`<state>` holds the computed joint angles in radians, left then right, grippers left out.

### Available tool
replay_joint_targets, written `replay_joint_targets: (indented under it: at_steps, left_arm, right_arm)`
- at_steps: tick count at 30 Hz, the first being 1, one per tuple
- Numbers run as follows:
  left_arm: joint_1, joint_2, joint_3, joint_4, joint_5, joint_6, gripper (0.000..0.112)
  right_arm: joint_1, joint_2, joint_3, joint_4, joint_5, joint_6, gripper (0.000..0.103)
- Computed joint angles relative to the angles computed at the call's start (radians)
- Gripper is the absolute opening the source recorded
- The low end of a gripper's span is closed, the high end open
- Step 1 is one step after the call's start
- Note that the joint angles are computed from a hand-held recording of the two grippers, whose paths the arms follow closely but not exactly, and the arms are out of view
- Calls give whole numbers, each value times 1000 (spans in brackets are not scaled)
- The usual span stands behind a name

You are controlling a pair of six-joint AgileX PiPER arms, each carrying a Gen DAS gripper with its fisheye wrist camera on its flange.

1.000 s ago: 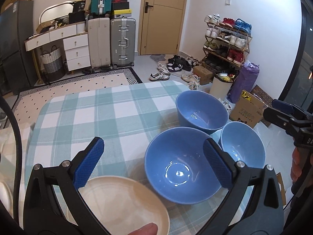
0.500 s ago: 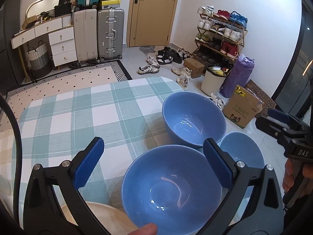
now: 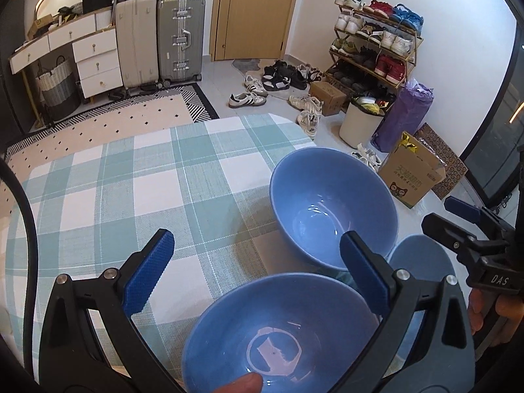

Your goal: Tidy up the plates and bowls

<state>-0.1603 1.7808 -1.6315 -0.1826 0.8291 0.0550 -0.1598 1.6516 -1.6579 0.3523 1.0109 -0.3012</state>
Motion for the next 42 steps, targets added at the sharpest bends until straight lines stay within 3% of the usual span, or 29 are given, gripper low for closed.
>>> replay_joint_targets:
  at_steps: [8, 12, 15, 24, 34, 39, 42]
  left_arm:
    - [-26, 107, -78, 31, 4, -25, 98]
    - [-33, 176, -143, 23, 31, -28, 92]
    - [-42, 211, -177, 14, 46, -16, 88]
    - [-73, 301, -261, 19, 85, -17, 52]
    - [-81, 331, -280, -2, 89, 0, 23]
    - [-93, 322, -263, 34, 64, -18, 21]
    - [-92, 318, -255, 29, 55, -15, 21]
  right_arm:
    - [20, 77, -25, -5, -18, 11, 101]
    - [23, 116, -51, -11, -9, 15, 95]
    - [25, 145, -73, -12, 2, 19, 83]
    - [25, 219, -130, -9, 32, 35, 63]
    - [38, 237, -144, -29, 31, 37, 41]
    - [37, 233, -139, -46, 21, 45, 30]
    - [36, 225, -127, -48, 11, 37, 30]
